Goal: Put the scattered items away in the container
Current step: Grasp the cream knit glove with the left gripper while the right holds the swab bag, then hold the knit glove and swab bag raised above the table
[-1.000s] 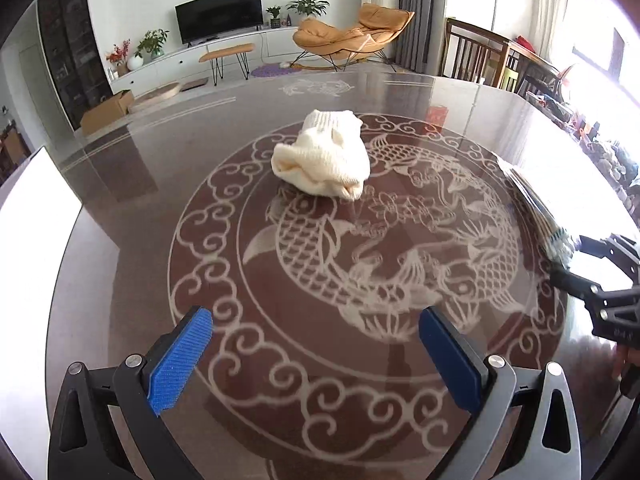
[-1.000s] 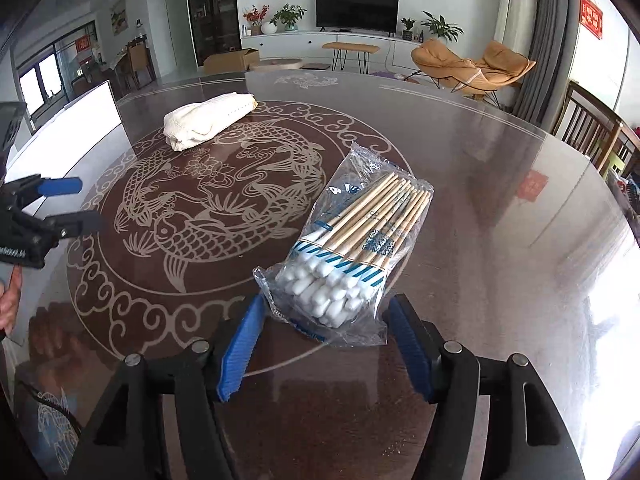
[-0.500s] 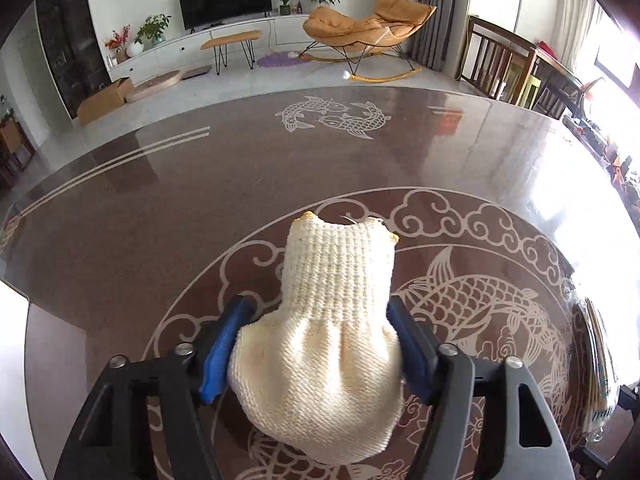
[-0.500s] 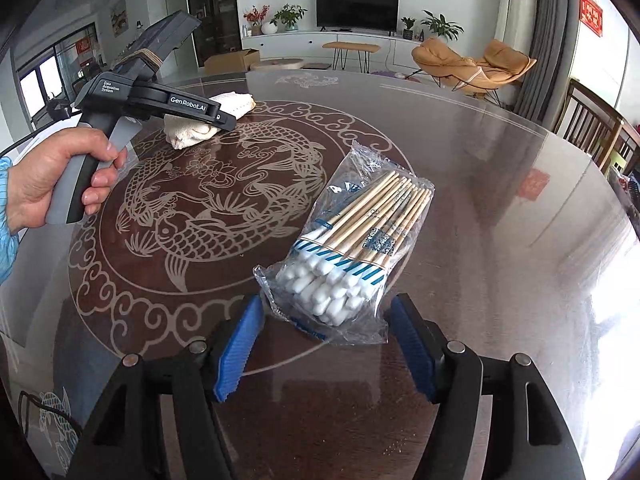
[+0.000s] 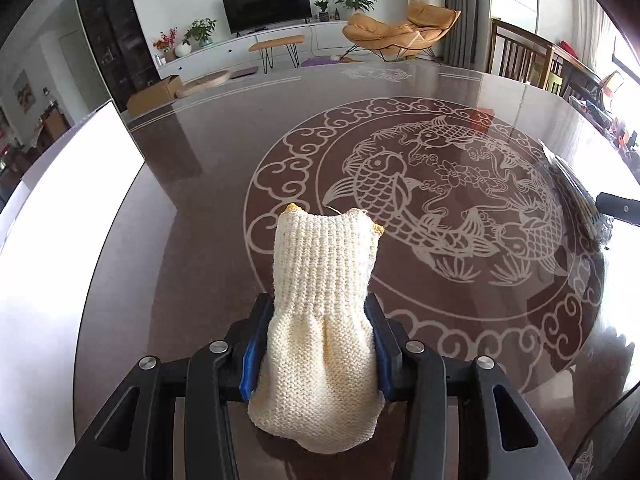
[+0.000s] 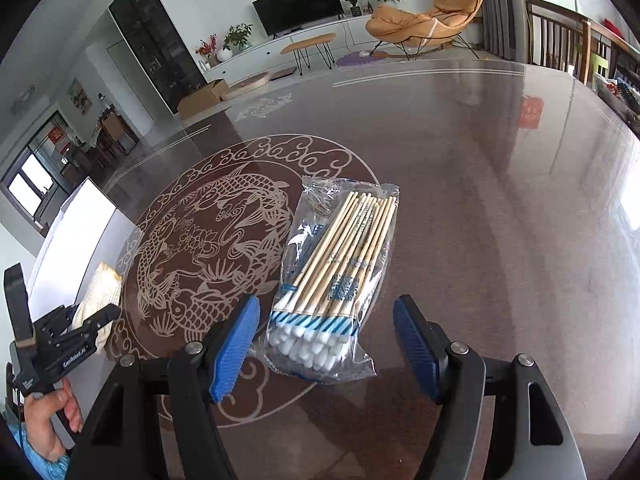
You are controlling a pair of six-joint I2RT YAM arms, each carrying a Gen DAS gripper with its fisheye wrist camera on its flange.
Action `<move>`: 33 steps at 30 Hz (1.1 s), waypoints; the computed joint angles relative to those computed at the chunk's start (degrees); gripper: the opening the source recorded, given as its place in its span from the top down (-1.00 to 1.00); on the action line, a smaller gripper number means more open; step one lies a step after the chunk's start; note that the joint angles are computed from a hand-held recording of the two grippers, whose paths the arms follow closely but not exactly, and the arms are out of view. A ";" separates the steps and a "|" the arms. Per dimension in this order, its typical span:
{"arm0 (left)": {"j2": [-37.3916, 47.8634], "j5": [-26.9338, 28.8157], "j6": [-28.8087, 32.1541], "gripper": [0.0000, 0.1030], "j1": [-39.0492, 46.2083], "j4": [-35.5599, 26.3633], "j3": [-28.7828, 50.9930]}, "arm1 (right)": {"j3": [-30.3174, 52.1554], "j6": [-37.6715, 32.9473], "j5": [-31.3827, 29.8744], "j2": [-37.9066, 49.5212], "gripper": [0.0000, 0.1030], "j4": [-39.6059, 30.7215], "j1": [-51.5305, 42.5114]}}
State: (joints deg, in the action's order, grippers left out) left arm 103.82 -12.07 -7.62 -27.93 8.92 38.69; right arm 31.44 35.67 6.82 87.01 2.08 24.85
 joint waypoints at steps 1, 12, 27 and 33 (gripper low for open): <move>-0.46 0.33 -0.48 0.11 0.33 0.87 -1.08 | 2.59 0.05 1.12 3.07 -0.37 -1.17 0.16; 3.53 4.44 -3.28 -0.87 5.55 5.32 -2.12 | 11.47 0.78 17.70 13.52 -0.48 -5.45 8.07; 4.13 5.25 -2.98 -1.00 5.05 5.08 -1.76 | 10.87 0.65 17.42 12.95 -0.49 -5.23 7.90; 4.16 5.28 -2.93 -1.00 5.11 5.23 -1.86 | 10.96 0.62 17.38 12.85 -0.49 -5.41 7.86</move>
